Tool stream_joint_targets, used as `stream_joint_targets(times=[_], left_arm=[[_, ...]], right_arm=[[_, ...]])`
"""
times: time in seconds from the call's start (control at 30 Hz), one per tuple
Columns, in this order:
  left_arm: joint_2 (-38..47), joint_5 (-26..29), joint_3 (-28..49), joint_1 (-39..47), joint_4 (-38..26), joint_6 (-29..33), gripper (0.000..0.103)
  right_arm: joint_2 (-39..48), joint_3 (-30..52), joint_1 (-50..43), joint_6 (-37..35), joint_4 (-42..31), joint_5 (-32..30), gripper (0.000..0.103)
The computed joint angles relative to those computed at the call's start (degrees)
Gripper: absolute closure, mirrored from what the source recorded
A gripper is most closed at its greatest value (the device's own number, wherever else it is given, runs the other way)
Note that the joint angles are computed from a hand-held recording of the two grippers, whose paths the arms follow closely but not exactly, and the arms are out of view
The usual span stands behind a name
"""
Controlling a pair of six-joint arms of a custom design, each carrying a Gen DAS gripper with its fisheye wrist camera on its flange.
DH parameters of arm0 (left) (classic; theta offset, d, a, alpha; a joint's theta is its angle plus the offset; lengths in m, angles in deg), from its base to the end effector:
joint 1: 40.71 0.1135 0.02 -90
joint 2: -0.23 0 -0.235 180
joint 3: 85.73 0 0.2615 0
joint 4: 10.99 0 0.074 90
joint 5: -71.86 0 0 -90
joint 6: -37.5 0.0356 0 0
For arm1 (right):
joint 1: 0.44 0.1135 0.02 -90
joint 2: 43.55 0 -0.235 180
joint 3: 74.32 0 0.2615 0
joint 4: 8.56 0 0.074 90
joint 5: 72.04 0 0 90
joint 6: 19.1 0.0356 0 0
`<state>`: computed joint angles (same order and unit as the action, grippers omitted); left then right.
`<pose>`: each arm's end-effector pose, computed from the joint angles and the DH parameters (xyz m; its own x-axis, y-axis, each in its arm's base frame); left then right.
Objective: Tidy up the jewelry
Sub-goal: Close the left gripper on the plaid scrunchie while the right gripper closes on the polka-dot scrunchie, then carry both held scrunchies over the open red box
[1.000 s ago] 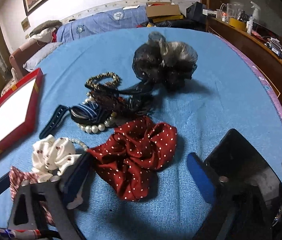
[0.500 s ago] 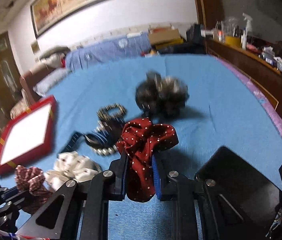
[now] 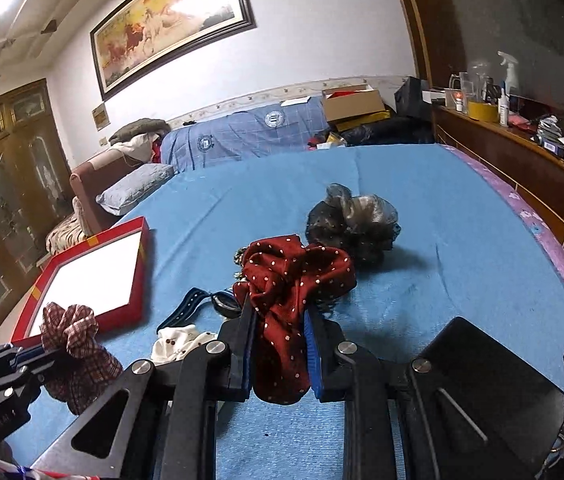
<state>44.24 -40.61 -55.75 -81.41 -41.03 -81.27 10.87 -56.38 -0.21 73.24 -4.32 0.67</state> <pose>0.1465 -0.1080 0.1390 -0.6520 -0.0258 -0.7577 0.0919 0.9894 -0.1128 0.1848 0.0113 0.0915 -0.5434 0.0368 -0.8386 -0.2332 0.9531 0.1930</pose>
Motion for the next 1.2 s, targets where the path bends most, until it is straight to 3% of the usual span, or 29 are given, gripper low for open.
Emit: stream_joint_targets(times=[0.3, 0.43, 0.57, 0.77, 0.83, 0.97, 1.2], left_arm=[[-8.64, 1.05, -2.35, 5.03, -4.68, 1.59, 0.089], [-15.06, 3.87, -3.76, 10.85, -8.14, 3.95, 0.089], [-22.36, 8.43, -4.94, 19.43, -12.38, 7.52, 0.089], [-29.62, 19.14, -5.54, 37.01, -17.31, 15.45, 0.088], [-28.86, 24.63, -5.01, 44.62, -17.13, 19.01, 0.089], [-19.42, 32.16, -2.09, 56.71, -12.19, 25.90, 0.088], [3.03, 36.65, 6.90, 66.38, -1.32, 32.04, 0.088]], right_arm=[[-0.85, -0.15, 2.10, -1.71, -0.78, -1.35, 0.081], [-4.67, -0.55, 6.99, -0.87, -3.57, 1.45, 0.081], [-2.87, 1.59, 13.39, 2.07, -4.58, 2.35, 0.080], [7.96, 8.71, 26.41, 5.42, -1.52, 7.94, 0.080], [12.90, 12.69, 29.62, 6.47, -1.36, 8.32, 0.080], [22.51, 21.27, 34.02, 7.18, -1.85, 9.91, 0.080], [39.26, 40.44, 37.18, 8.09, -7.74, 9.16, 0.080]])
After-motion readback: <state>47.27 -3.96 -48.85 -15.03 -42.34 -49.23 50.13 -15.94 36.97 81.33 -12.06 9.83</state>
